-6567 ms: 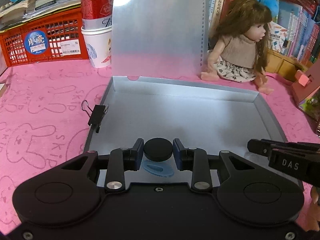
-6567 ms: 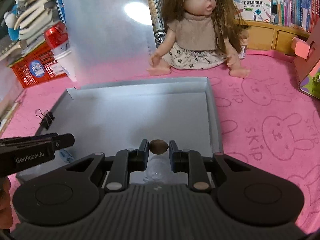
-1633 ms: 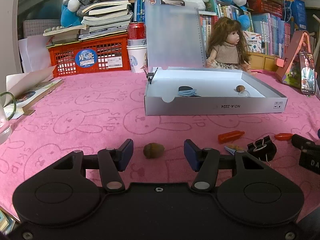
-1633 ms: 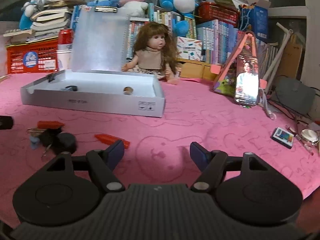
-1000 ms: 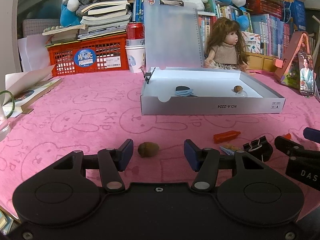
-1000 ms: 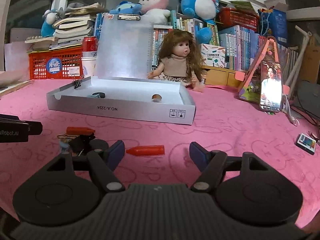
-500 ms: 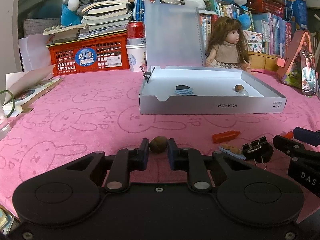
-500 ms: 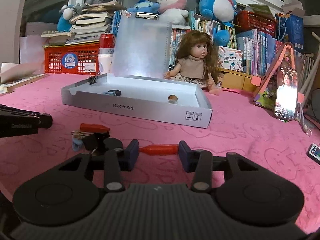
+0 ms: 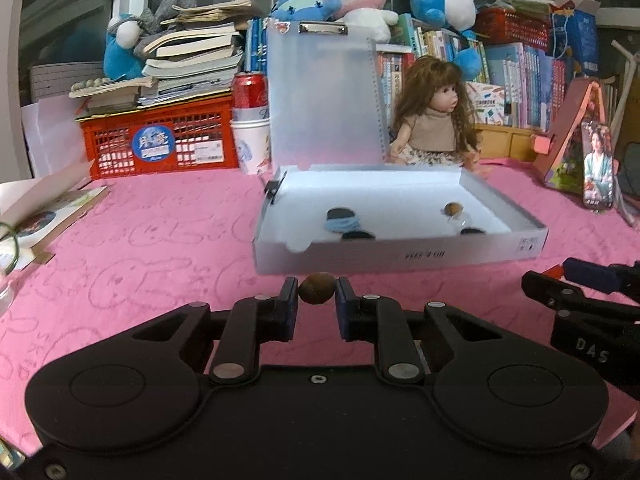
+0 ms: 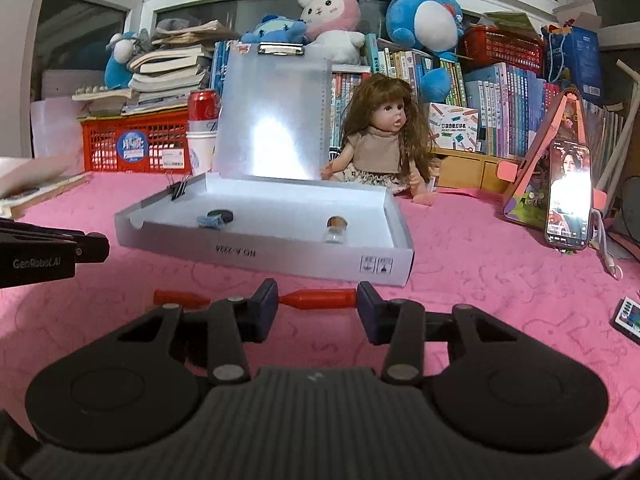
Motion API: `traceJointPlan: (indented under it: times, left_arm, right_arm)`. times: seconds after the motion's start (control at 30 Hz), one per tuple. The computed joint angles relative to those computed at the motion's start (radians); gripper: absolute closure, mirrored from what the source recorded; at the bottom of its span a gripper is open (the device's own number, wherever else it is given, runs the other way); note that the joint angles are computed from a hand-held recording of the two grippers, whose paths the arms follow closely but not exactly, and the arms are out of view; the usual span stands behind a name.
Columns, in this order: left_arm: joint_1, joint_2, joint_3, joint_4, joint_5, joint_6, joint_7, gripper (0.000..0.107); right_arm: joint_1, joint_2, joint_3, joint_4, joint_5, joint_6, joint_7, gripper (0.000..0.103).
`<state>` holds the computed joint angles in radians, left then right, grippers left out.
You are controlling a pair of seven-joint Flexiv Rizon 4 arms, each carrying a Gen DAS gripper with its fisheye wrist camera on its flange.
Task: Organize rigid objects
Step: 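Carry the brown nut and red stick over the white box with both tools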
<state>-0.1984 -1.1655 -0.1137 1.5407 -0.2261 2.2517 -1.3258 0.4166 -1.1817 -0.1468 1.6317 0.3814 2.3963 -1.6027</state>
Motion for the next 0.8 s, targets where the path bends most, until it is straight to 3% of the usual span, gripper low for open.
traceJointPlan:
  times: [0.23, 0.4, 0.63, 0.8]
  left_arm:
    - [0.017, 0.024, -0.026, -0.068, 0.038, -0.089, 0.007, 0.088]
    - [0.043, 0.026, -0.066, -0.157, 0.062, -0.219, 0.003, 0.088]
    - [0.014, -0.035, -0.035, -0.409, -0.019, -0.491, 0.027, 0.088]
    - [0.011, -0.126, -0.029, -0.668, -0.066, -0.792, 0.047, 0.088]
  right_arm:
    - [-0.036, 0.035, -0.003, -0.038, -0.038, -0.067, 0.034, 0.055]
    - [-0.07, 0.051, -0.009, -0.086, -0.084, -0.147, 0.091, 0.055]
    - [-0.17, 0.073, 0.021, -0.2, -0.259, -0.375, 0.234, 0.055]
    - [-0.322, 0.057, 0.179, -0.338, -0.455, -0.614, 0.351, 0.055]
